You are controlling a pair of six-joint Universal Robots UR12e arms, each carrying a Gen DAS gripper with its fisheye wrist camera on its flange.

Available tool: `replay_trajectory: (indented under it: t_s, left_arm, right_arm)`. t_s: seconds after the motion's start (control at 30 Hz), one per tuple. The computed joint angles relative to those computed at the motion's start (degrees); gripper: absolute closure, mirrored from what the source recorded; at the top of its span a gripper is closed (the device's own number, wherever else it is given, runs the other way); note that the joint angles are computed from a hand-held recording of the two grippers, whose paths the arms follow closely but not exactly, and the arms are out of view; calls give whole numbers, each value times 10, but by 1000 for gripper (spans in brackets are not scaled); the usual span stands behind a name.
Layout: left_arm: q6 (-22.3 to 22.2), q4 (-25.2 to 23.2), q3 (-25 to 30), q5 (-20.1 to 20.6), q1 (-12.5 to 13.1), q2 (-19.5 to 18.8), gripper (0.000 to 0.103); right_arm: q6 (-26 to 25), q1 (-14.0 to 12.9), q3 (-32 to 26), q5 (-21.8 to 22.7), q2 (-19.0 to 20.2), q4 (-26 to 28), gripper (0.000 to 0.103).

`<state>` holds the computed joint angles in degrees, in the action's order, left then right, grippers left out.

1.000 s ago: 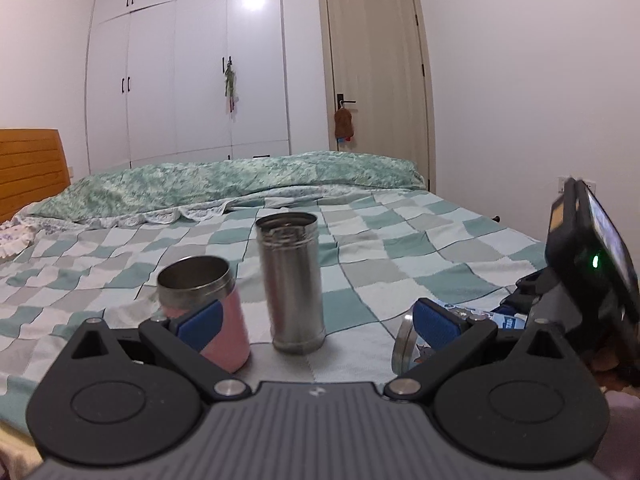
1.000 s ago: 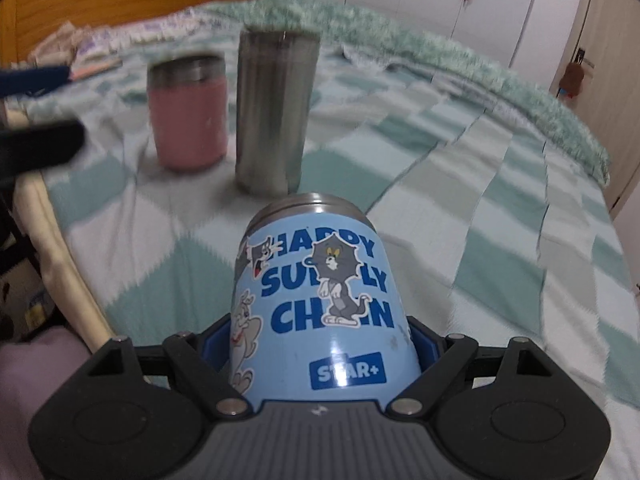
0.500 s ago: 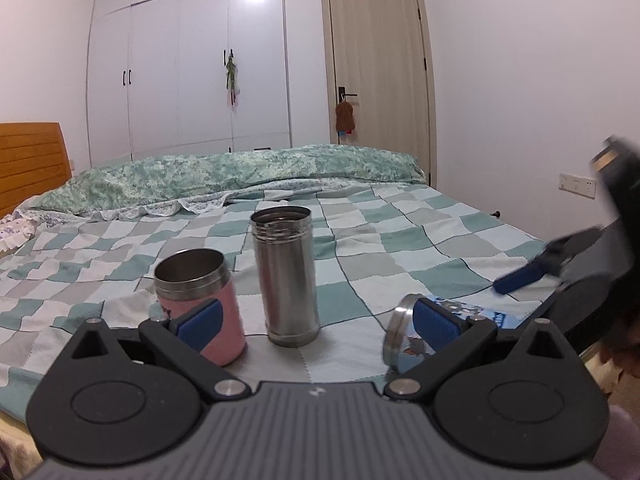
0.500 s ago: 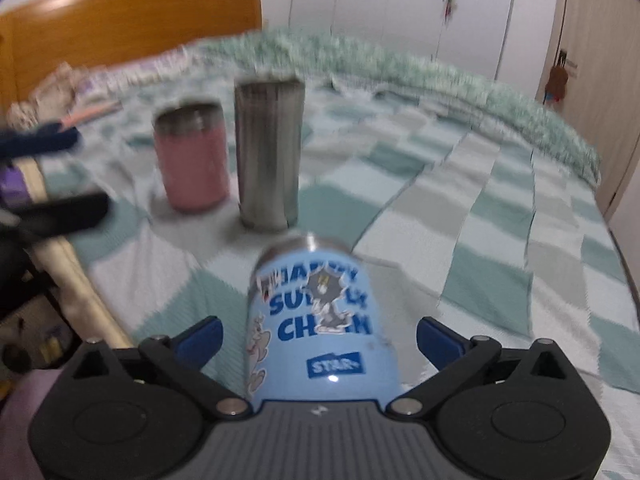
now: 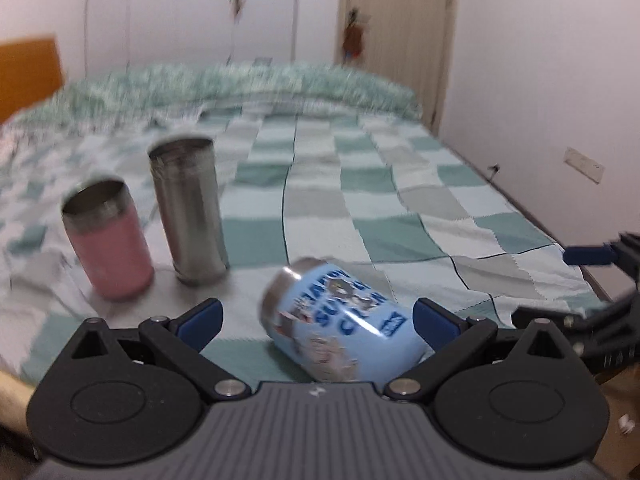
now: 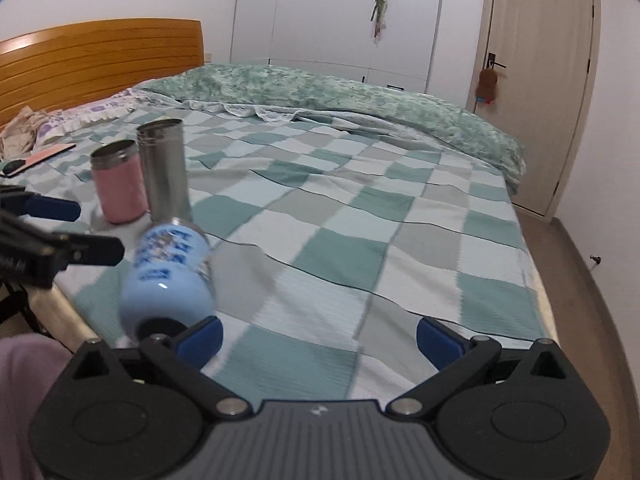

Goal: Flip cup upright
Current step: 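Carry the blue cup toward the left tool and place it between its fingers, then grasp the blue cup with the left gripper while the right gripper releases it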

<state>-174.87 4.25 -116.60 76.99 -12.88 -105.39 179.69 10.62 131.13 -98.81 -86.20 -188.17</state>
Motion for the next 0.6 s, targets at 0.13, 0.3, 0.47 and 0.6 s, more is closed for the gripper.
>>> replay_trajectory:
  t_s: [0.13, 0.3, 0.47, 0.6]
  left_arm:
    - [-71, -153, 54, 51, -22, -1, 0]
    - [-115, -245, 100, 95, -41, -18, 0]
    - [-126, -270, 130, 149, -62, -42, 0]
    - [-143, -313, 157, 168, -64, -63, 0]
  right_arm:
    - [-14, -20, 5, 15, 3, -9, 0]
    - [-22, -44, 0, 44, 12, -9, 0]
    - [-22, -53, -13, 58, 24, 6, 0]
    - [-21, -51, -24, 59, 31, 21, 0]
